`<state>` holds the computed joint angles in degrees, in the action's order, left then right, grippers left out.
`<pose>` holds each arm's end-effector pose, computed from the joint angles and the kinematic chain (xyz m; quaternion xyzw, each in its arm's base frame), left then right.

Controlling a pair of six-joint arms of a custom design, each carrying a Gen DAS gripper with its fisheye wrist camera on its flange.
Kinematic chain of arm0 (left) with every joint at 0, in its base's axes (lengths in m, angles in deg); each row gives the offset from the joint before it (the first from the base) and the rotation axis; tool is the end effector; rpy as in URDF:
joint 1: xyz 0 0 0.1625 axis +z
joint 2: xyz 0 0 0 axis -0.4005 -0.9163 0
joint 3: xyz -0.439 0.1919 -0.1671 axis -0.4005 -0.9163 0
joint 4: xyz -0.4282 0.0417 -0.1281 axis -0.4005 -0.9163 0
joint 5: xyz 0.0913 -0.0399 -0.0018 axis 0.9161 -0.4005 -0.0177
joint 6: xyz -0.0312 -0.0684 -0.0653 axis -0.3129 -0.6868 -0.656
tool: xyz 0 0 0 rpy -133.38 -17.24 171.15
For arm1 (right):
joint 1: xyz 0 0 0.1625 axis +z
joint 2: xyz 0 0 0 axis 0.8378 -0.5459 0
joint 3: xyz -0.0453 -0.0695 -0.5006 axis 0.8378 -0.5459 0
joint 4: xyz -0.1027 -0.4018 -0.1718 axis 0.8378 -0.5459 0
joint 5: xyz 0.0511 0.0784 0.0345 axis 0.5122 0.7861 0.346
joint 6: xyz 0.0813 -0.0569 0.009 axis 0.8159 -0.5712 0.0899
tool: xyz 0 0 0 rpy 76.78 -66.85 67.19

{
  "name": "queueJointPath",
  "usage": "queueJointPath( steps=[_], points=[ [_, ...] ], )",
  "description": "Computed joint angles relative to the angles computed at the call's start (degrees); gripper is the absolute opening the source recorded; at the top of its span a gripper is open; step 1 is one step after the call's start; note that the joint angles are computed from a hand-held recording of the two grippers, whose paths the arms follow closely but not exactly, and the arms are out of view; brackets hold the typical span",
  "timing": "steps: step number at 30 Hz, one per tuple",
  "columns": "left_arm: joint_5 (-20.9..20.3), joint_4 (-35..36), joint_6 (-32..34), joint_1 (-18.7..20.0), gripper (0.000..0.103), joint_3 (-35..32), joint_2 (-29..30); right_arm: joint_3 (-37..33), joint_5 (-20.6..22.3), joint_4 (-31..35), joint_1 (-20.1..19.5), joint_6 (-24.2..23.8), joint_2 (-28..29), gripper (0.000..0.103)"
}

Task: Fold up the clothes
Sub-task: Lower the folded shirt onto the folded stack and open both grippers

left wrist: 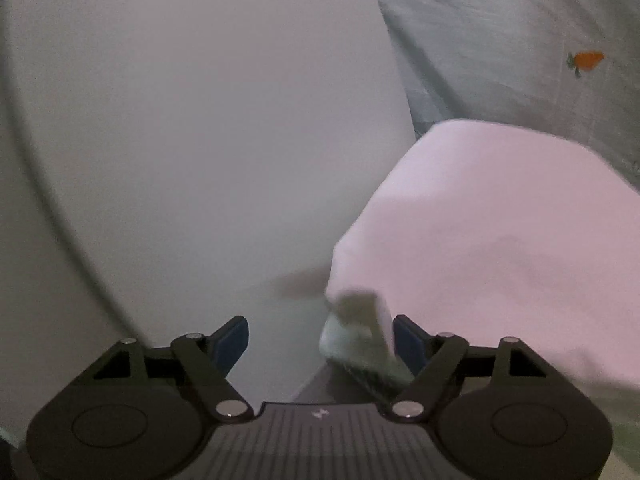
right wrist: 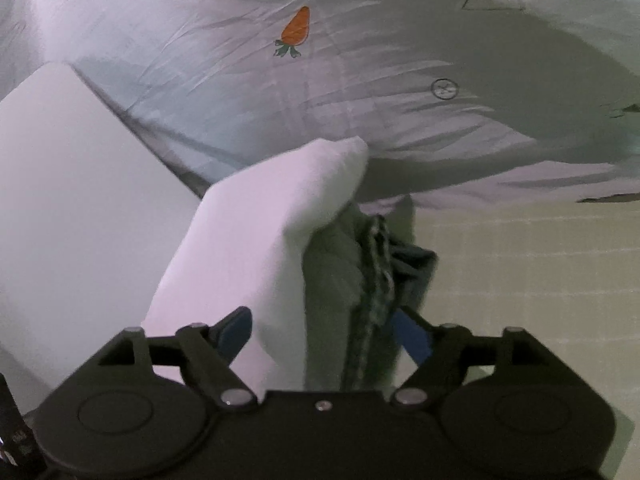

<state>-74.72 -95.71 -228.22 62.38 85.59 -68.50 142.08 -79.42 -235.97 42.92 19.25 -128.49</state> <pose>-0.3419 -0.5518 0.2163 -0.2480 0.6233 -0.4732 0.5710 0.2786 -0.7752 0.2254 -0.2908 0.9364 -0.1956 0.0201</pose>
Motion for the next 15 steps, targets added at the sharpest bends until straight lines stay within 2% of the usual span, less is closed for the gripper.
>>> queueJointPath(
  steps=[2, 6, 10, 15],
  points=[
    [-0.4, 0.4, -4.3, -1.5, 0.091, -1.1, 1.5, 2.8, 0.4, -0.5, -0.7, -1.8, -2.9, 0.099],
    [0.2, 3.7, -12.8, -6.0, 0.103, -4.1, 5.6, 9.3, 2.6, -4.5, -2.2, -8.6, -9.2, 0.103],
    [0.5, 6.5, -15.6, -9.3, 0.103, -10.3, 11.5, 15.2, 7.7, -5.2, -4.4, -16.6, -16.4, 0.103],
    [-3.8, 1.8, -13.0, -12.9, 0.103, -16.5, 18.1, 20.7, 10.1, -2.2, -6.8, -25.2, -24.8, 0.103]
  ],
)
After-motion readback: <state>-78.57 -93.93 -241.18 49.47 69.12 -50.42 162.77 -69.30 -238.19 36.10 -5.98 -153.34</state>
